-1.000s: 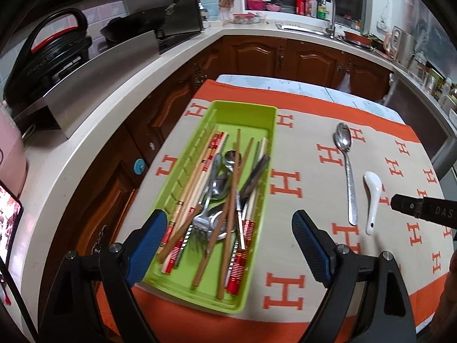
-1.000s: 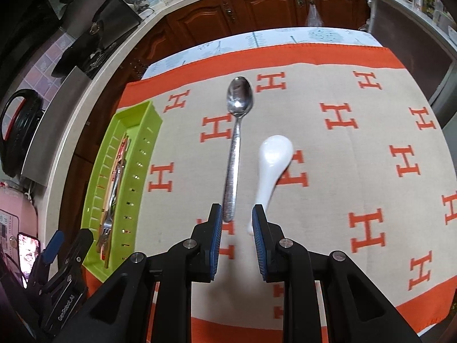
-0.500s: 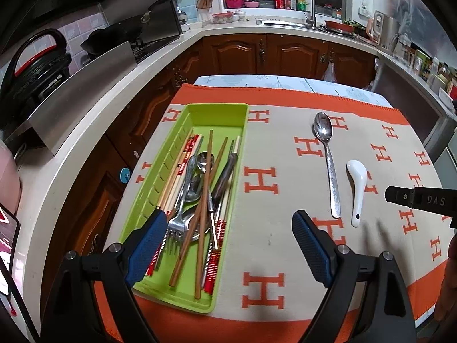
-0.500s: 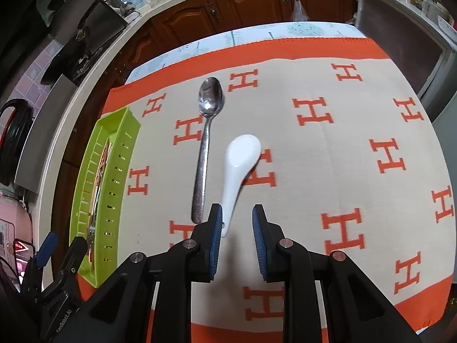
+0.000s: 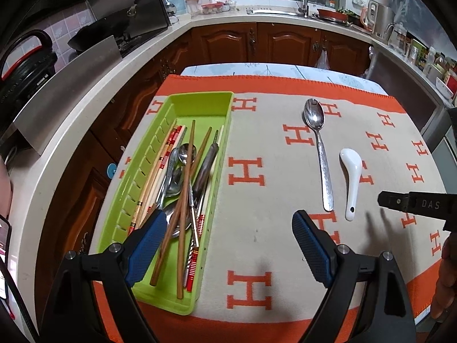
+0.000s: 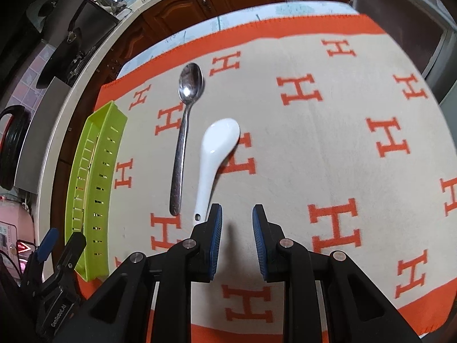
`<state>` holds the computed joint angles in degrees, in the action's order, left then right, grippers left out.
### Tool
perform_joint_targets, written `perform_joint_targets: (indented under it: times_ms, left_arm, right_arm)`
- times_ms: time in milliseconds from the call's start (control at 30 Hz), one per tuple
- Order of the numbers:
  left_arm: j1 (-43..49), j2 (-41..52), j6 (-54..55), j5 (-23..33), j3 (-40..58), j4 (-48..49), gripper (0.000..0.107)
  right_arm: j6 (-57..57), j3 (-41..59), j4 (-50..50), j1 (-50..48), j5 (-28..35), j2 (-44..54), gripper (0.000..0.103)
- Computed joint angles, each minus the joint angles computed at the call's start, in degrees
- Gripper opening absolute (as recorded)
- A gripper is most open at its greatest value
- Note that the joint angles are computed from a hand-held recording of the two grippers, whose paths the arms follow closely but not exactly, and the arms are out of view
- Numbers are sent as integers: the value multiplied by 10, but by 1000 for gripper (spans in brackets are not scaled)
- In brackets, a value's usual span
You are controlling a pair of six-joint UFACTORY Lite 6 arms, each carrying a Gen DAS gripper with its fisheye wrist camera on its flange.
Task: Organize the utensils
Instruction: 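Move the right tool to the white ceramic spoon and grasp its handle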
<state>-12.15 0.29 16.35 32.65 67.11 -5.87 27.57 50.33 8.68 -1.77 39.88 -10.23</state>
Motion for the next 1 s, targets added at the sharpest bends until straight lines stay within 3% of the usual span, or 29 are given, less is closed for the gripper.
perform_joint_targets:
  times_ms: [300, 500, 767, 867, 1000]
  left_arm:
    - [-5, 7, -6, -2, -2, 7, 88]
    - [-5, 15, -10, -2, 0, 7, 88]
    - [-11, 19, -14, -2, 0, 12, 88]
    - [-11, 19, -21, -3, 0, 16, 88]
    - [-14, 23, -29, 1, 3, 23, 88]
  right_arm:
    - [-193, 27, 185, -56, -77, 100, 22]
    - [-340, 41, 341, -93, -105, 156, 36]
    - [-312, 91, 294, -55, -152, 211, 34]
    - [-225, 110, 190, -26, -156, 220, 29]
    - [-235, 118, 200, -14, -147, 226, 18]
